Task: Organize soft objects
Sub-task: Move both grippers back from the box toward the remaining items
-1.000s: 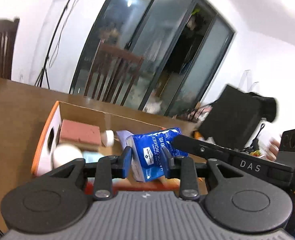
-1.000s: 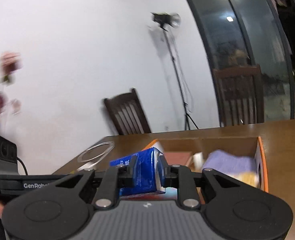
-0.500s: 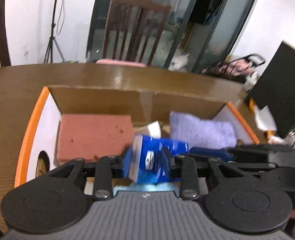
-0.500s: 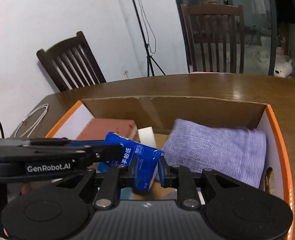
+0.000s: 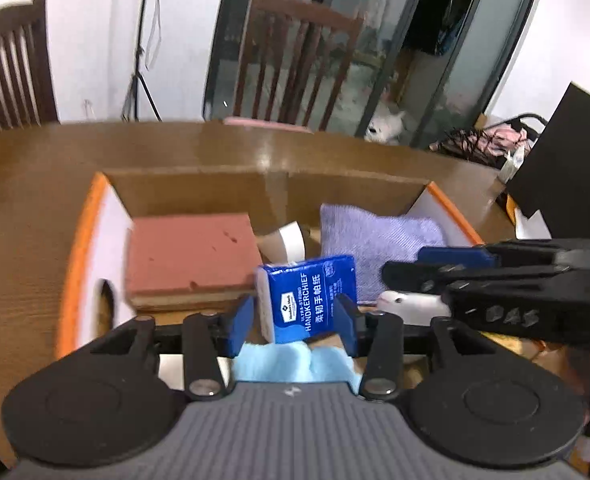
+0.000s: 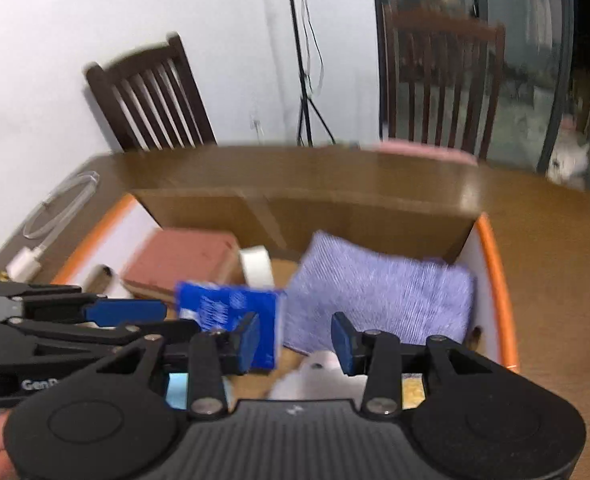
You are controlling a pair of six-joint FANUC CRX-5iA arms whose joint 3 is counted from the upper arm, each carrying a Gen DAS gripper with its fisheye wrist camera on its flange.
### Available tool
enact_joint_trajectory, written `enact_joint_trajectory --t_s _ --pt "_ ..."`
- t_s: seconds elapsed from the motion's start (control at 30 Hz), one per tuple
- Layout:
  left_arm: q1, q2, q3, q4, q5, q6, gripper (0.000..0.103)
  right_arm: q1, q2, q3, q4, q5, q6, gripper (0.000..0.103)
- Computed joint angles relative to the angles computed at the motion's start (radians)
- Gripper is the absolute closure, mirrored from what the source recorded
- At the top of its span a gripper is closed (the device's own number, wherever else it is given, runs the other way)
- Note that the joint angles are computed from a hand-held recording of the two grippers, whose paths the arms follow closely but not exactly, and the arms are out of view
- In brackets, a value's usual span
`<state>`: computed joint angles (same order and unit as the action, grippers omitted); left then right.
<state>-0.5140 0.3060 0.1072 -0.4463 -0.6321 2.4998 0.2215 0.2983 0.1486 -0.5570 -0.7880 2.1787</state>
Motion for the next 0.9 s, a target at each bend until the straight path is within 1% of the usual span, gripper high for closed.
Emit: enact_joint_trajectory --t_s 0.07,0.1,0.13,0.17,0.2,0.23,0.33,0.37,0.4,0.43,0.5,0.57,0.63,0.7,0.8,0.83,0.9 --pt "-0.045 -0.034 0.016 -0.083 -0.065 0.069 0.049 -0.013 -0.052 -0.016 -0.025 -0.013 0.011 0.061" --pt "-0.081 -0.054 0.027 -0.149 -0.120 0.126 0.038 -0.017 -0.087 -0.032 -0.033 -0.016 0.013 0.059" --pt "-0.115 -0.060 0.049 -0.209 -0.173 0.175 0.034 -0.026 -0.108 -0.035 -0.037 -0.025 0.017 0.055" --pt "-0.161 -0.079 0.055 -0.284 -0.230 0.228 0.034 -0.036 -0.136 -0.047 -0.048 -0.032 0.027 0.054" --pt "-0.194 -0.095 0.055 -0.328 -0.268 0.253 0.033 -0.046 -0.175 -0.068 -0.063 -0.038 0.039 0.052" --pt "-0.227 -0.115 0.050 -0.368 -0.303 0.282 0.029 -0.064 -0.204 -0.080 -0.083 -0.053 0.058 0.050" --pt "-0.346 -0.166 0.022 -0.488 -0.406 0.403 0.023 -0.108 -0.302 -0.141 -0.151 -0.070 0.122 0.045" --pt "-0.392 -0.178 0.012 -0.531 -0.446 0.441 0.022 -0.132 -0.341 -0.172 -0.184 -0.073 0.159 0.043" --pt "-0.447 -0.184 0.004 -0.582 -0.495 0.481 0.019 -0.162 -0.388 -0.212 -0.225 -0.076 0.208 0.040" --pt "-0.507 -0.183 -0.003 -0.636 -0.555 0.521 0.017 -0.190 -0.422 -0.242 -0.259 -0.087 0.249 0.039" --pt "-0.615 -0.177 -0.025 -0.727 -0.662 0.593 0.016 -0.272 -0.496 -0.316 -0.354 -0.124 0.360 0.037" --pt "-0.708 -0.154 -0.036 -0.790 -0.766 0.664 0.012 -0.367 -0.554 -0.381 -0.450 -0.183 0.470 0.035" --pt "-0.793 -0.114 -0.036 -0.832 -0.880 0.728 0.007 -0.481 -0.591 -0.439 -0.558 -0.268 0.592 0.027" --pt "-0.869 -0.064 -0.029 -0.858 -0.980 0.792 0.005 -0.623 -0.624 -0.515 -0.683 -0.375 0.741 0.023" --pt "-0.948 -0.012 -0.024 -0.871 -1.054 0.859 0.001 -0.781 -0.676 -0.624 -0.749 -0.490 0.886 0.021" --pt "-0.972 0.002 -0.021 -0.869 -1.067 0.886 0.000 -0.813 -0.682 -0.649 -0.757 -0.517 0.920 0.018" --pt "-1.005 0.027 -0.013 -0.849 -1.081 0.933 0.000 -0.907 -0.704 -0.705 -0.771 -0.603 0.988 0.017"
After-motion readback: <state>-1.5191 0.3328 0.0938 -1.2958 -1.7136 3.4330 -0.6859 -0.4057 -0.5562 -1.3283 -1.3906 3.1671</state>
